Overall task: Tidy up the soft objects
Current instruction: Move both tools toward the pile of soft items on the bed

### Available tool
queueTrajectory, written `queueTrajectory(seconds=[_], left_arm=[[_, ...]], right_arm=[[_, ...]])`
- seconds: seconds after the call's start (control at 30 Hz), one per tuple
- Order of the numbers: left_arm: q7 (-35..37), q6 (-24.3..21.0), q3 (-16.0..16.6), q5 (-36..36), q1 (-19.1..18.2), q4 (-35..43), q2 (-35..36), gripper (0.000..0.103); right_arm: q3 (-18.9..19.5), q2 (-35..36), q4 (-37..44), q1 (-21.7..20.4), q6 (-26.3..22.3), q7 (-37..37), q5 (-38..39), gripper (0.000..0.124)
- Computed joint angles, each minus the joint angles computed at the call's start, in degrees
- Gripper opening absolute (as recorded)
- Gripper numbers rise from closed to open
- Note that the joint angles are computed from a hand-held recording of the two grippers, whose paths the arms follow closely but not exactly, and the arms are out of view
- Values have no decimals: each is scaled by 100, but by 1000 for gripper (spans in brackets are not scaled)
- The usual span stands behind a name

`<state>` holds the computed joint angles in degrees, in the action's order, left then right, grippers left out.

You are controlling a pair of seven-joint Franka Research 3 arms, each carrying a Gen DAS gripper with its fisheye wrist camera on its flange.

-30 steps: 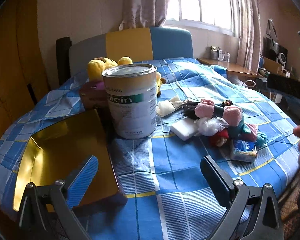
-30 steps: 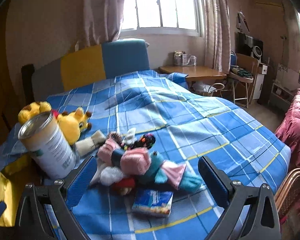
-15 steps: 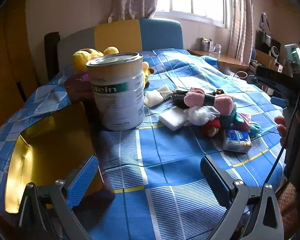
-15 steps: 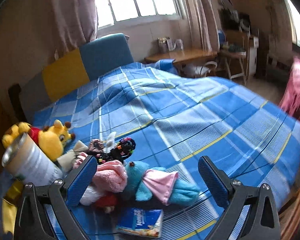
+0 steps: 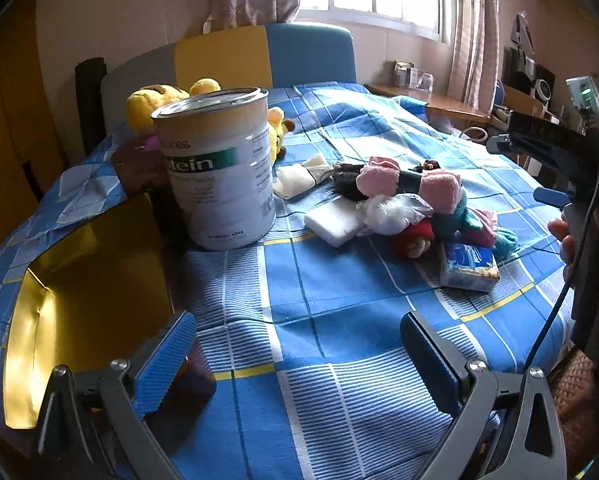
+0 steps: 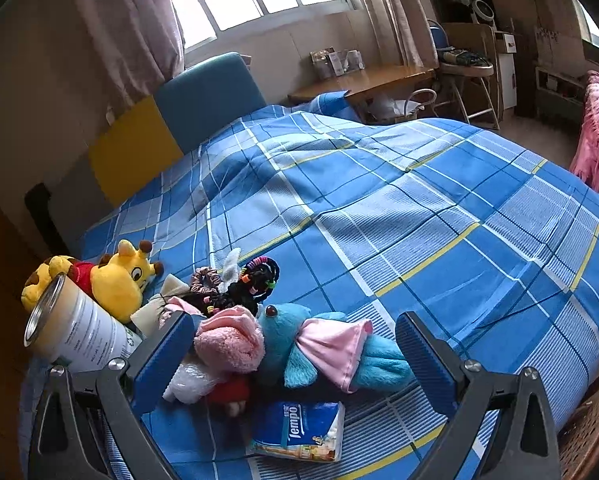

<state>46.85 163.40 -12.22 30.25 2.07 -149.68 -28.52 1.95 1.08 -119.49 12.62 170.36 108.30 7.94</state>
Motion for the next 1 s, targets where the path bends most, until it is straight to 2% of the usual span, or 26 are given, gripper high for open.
queueTrajectory(seconds=[0.17,0.47,0.6,0.77,0.87,0.9,1.0], left_arm=[[138,-14,100,-129,-121,59,101,103],[229,-135,31,-137,-152,219,309,103],[547,-149,215,-342,-378,347,473,103],[1425,-189,688,-1240,-907,686,876,101],[1809,-196,759,-1649,-983,913,1114,100],[2087,-202,876,-1939,-1111,993,1196,100],[2817,-298,1089,-2809,-1347,1262,1440,92]], right_arm=[[12,-3,-14,-3,48,-161,233,103],[33,-15,-14,8,55,-501,692,103],[31,-38,-31,6,78,-534,821,103],[22,-62,-61,-18,110,-617,1106,103],[16,-47,-39,-34,53,-662,1275,103],[15,-43,-36,-38,37,-646,1302,103],[19,-44,-34,-45,38,-756,1477,103]])
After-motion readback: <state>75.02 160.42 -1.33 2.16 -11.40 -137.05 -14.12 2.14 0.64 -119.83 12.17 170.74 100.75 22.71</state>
